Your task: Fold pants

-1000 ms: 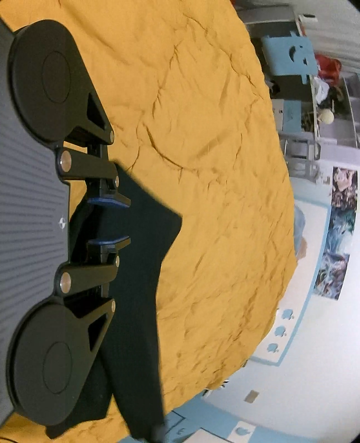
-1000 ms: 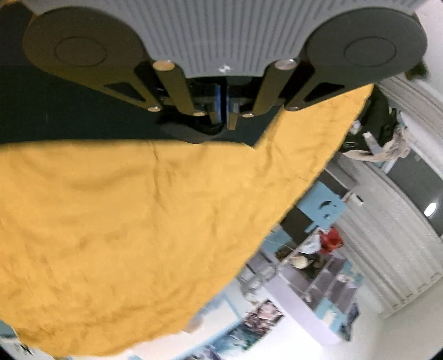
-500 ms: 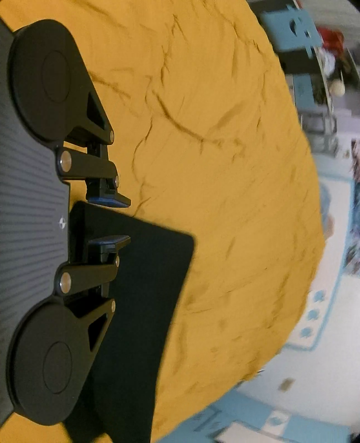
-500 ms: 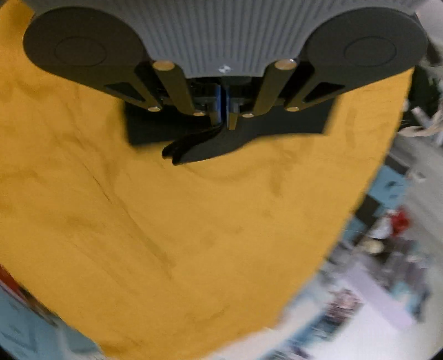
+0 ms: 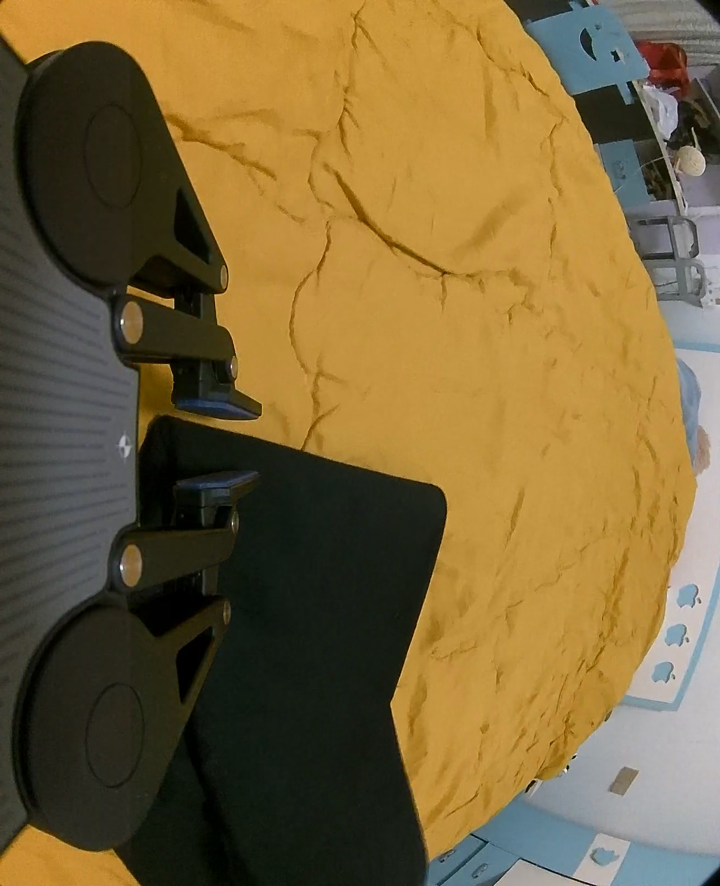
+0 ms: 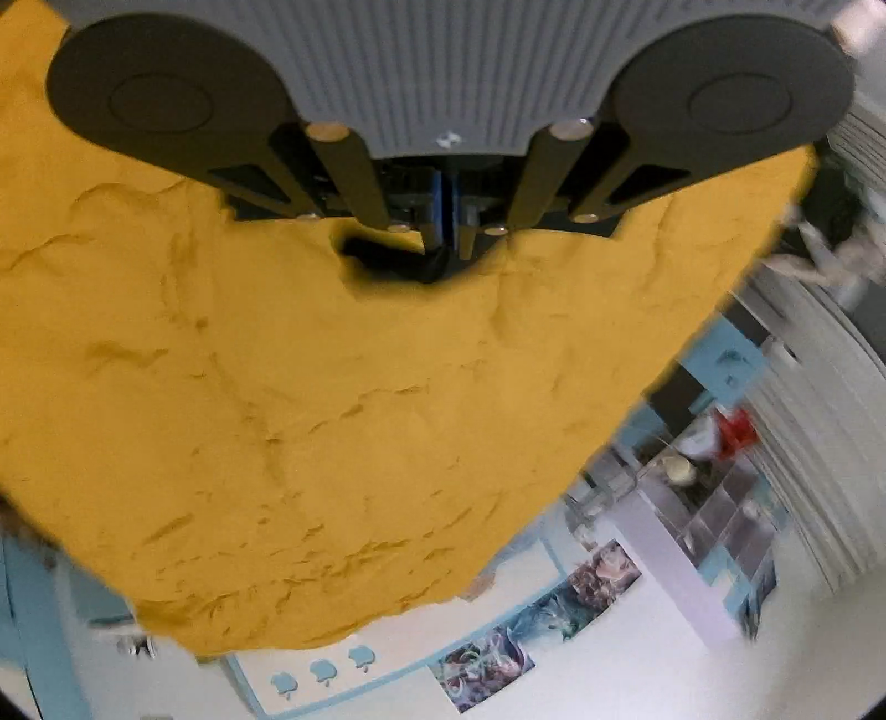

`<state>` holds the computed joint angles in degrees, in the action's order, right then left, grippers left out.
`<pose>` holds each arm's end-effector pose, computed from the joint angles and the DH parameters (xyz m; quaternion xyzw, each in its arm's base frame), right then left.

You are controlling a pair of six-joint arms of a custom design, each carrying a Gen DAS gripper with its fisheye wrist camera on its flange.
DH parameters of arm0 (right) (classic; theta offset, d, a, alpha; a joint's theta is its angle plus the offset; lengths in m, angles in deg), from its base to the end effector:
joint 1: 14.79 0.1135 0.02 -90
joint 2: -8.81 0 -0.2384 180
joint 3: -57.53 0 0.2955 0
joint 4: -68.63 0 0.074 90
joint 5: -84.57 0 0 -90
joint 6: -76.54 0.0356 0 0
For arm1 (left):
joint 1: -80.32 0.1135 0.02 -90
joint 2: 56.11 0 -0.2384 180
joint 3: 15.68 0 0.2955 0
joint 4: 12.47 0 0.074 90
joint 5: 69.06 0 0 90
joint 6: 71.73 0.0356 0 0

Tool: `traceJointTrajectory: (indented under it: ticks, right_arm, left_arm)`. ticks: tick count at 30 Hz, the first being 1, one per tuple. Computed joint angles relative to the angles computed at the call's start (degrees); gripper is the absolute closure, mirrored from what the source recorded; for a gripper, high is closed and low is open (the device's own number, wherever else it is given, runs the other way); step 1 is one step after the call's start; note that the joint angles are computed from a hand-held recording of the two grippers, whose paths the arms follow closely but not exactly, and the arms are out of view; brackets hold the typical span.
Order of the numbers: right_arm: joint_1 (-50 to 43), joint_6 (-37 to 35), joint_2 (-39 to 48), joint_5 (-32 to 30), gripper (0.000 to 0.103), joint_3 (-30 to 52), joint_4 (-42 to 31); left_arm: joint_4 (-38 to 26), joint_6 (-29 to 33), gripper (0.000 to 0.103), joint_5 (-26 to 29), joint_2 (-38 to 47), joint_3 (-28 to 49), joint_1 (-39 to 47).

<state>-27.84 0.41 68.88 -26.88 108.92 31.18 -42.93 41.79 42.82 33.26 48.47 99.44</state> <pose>0.2634 -0.0477 0.1983 0.1445 0.9026 0.1752 0.3658 0.3304 0.1005 0.1376 0.0920 0.9353 -0.0636 0.3358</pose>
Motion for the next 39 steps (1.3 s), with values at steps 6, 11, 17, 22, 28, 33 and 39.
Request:
traceJointTrajectory:
  ticks: [6,11,17,22,28,33,39]
  right_arm:
    - [-3.35,2.92,10.03,1.70,0.103,-5.60,6.25]
    - [-0.67,2.95,5.95,4.78,0.103,-6.27,5.04]
    - [0.54,0.41,7.28,8.25,0.103,-4.48,2.66]
    - [3.35,1.36,7.03,13.49,0.103,-6.64,4.59]
    - [5.89,0.03,-11.00,22.31,0.099,-12.00,-5.24]
    - [13.27,3.35,-28.59,25.35,0.098,-17.79,-10.62]
    - [31.02,9.43,-23.05,35.91,0.079,-17.99,-1.87]
  left_arm:
    - [0.38,0.55,0.078,-0.44,0.18,-0.51,-0.11]
    - [0.15,0.52,0.077,-0.28,0.45,-0.17,0.07]
    - [-0.99,2.54,0.077,-1.49,2.18,1.09,-0.26]
    - [-4.48,3.66,0.077,-2.49,4.43,3.91,1.24]
    - [-6.91,3.09,0.079,0.31,0.47,3.42,5.38]
    - [-8.83,-3.36,0.069,9.94,3.20,6.53,8.12]
    - [-7.70,-6.81,0.057,9.18,8.16,10.73,3.83]
